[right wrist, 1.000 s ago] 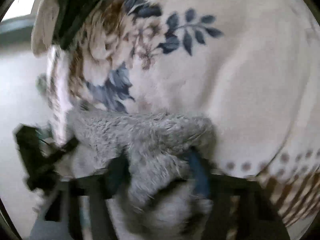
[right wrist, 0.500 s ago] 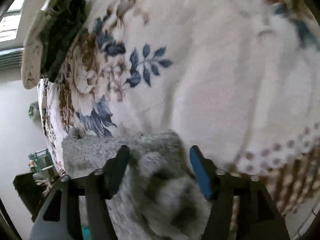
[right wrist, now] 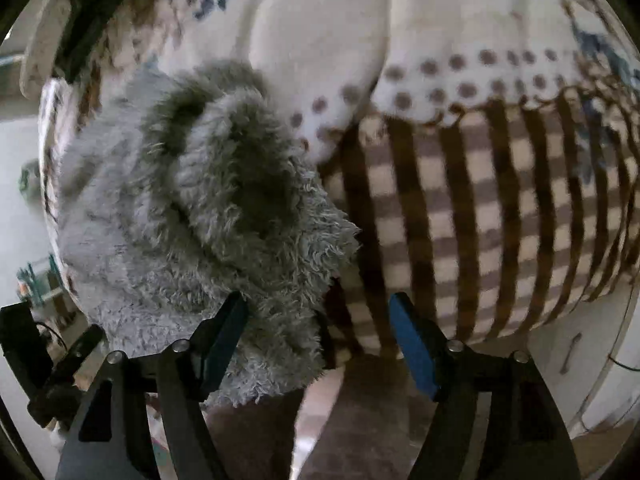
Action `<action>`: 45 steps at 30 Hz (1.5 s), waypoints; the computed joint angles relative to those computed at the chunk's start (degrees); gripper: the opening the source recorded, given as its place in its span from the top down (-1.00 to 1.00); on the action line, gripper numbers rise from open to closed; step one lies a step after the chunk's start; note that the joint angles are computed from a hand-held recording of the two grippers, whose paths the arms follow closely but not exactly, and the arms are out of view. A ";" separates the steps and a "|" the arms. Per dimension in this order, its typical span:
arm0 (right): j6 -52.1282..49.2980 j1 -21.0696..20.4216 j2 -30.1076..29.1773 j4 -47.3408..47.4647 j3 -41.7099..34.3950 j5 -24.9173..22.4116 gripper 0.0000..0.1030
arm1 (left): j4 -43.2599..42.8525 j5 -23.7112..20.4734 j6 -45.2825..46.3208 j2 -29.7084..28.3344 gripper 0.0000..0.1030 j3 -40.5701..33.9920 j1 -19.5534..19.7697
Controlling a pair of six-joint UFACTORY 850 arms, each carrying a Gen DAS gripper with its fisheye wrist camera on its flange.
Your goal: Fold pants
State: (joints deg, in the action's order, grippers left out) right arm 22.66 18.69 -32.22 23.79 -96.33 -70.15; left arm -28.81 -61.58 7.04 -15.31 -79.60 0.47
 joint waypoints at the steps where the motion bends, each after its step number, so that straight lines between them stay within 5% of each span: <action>1: 0.66 0.10 0.27 -0.90 -0.87 0.59 -0.47 | -0.02 0.49 2.00 -1.31 -0.38 -2.95 0.34; 7: 1.76 0.31 -1.84 -1.28 -8.43 2.66 -0.49 | 3.89 0.04 9.53 -16.14 -0.38 -22.01 0.56; 12: 2.69 2.04 -9.85 -1.06 -19.99 1.38 -0.49 | 2.69 -16.28 14.18 -34.85 -0.38 -44.74 0.07; 16: 4.50 3.29 -14.32 -2.57 -25.59 -0.51 -0.49 | 0.57 -26.23 17.25 -42.68 -0.34 -54.78 0.36; 18: 4.70 3.80 -15.94 -3.08 -26.68 -1.11 -0.49 | -1.68 -30.35 17.53 -45.15 0.02 -58.11 1.06; 22: 5.52 3.97 -16.87 -3.84 -26.14 -1.62 -0.49 | -9.52 -35.79 8.34 -49.08 0.14 -61.78 3.95; 28: 6.21 2.84 -14.78 -0.93 -22.21 -0.05 -0.49 | -15.41 -26.63 3.38 -41.27 0.15 -47.75 6.06; 32: 3.87 2.05 -8.79 1.67 -14.84 5.50 -0.52 | -17.18 -16.74 4.87 -29.24 -0.40 -33.60 6.91; 33: 3.23 1.87 -7.21 2.46 -12.66 6.99 -0.70 | -17.40 -13.46 6.20 -25.35 -0.65 -29.00 7.09; 37: 1.59 1.02 -1.09 4.67 -3.04 10.87 -0.77 | -13.45 -0.53 8.68 -13.20 -0.95 -14.11 6.11; 45: -9.88 -1.78 3.66 20.89 12.78 17.55 -0.84 | -20.31 -3.63 9.97 -8.79 -1.00 0.67 6.90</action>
State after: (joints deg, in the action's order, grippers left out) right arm 12.78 16.91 -28.56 44.68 -83.55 -52.60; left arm -49.12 -65.21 17.01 -24.11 -78.93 7.37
